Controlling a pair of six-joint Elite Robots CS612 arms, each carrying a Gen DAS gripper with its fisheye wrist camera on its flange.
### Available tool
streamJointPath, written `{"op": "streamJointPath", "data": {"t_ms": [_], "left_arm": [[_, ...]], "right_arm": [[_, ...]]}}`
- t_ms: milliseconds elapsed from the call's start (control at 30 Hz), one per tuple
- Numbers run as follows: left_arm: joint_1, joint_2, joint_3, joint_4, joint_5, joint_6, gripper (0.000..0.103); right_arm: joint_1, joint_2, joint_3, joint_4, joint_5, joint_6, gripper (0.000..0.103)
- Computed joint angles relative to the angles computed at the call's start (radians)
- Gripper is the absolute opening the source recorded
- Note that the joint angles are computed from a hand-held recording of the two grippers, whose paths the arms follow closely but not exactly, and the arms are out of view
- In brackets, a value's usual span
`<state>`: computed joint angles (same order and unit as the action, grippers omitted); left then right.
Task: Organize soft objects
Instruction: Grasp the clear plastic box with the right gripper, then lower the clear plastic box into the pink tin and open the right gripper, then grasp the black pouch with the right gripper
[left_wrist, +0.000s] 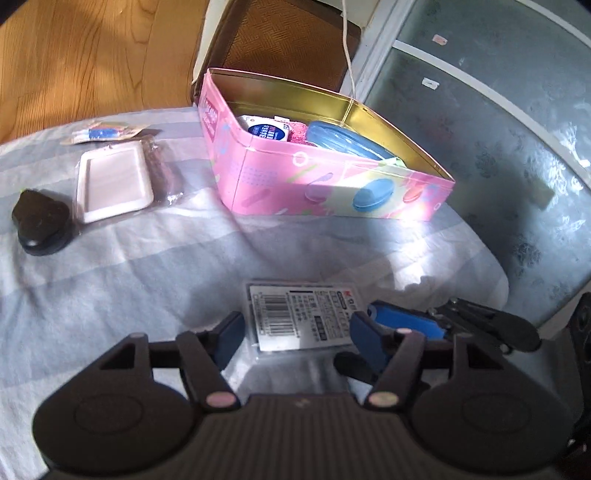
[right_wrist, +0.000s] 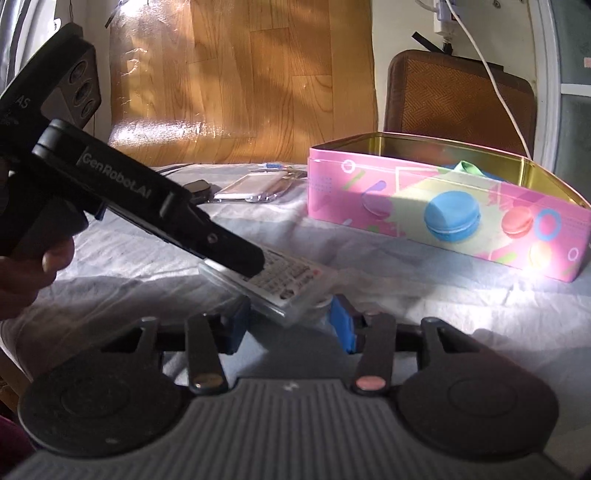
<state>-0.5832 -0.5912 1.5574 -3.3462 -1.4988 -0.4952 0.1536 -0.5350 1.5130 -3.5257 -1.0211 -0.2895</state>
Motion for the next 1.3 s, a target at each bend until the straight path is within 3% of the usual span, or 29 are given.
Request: {"op": "streamJointPath", "data": {"t_ms": [133,300,367,467,600,700,733,800,867,1000,1067,1133,1233,1300], "left_arm": [[0.004,-0.014,-0.009,-0.042,-0.004,0.006,0.06],[0.015,-0.012,-0.095,-0.091,0.023,0.118,0.06],[0.026,0.013,-0.163,-0.066,0.016,0.148,0.06],[0.046,0.061,-0.268,0.013,-0.016,0.133,0.06],[0.059,0.119,-0.381,0.124,-0.025,0.117,0.06],[0.054,0.137,-0.41,0.172,0.048,0.097,0.061],[0.054,0.133,-0.4,0.162,0.058,0.084,0.061],[0.06,0.115,-0.352,0.089,0.042,0.066,0.06],[0.061,0.083,-0.27,-0.033,0.072,0.08,0.06],[0.064,0.014,-0.066,-0.243,0.205,0.039,0.063],[0.059,-0.016,0.024,-0.239,0.342,0.006,0.063],[0.06,-0.042,0.092,-0.173,0.439,-0.059,0.063],[0.074,-0.061,0.163,-0.082,0.494,-0.2,0.062],[0.083,-0.062,0.192,-0.079,0.505,-0.267,0.062]], "right_arm": [[-0.003,0.002,-0.013,-0.113,-0.012,0.066,0.05],[-0.003,0.027,-0.107,-0.211,-0.08,0.121,0.047],[-0.003,0.05,-0.17,-0.188,-0.121,0.149,0.046],[0.0,0.079,-0.259,-0.071,-0.177,0.191,0.043],[0.016,0.117,-0.353,0.071,-0.274,0.179,0.043],[0.039,0.147,-0.402,0.069,-0.442,0.186,0.044],[0.037,0.144,-0.393,0.058,-0.444,0.214,0.044],[0.029,0.132,-0.36,0.002,-0.417,0.282,0.044],[0.026,0.12,-0.32,-0.092,-0.388,0.322,0.044],[0.019,0.098,-0.261,-0.193,-0.177,0.356,0.045],[0.021,0.09,-0.252,-0.143,-0.015,0.323,0.045],[0.038,0.082,-0.253,-0.023,0.114,0.231,0.045],[0.087,0.08,-0.27,0.143,0.126,0.028,0.043],[0.114,0.091,-0.306,0.234,0.109,-0.054,0.043]]}}
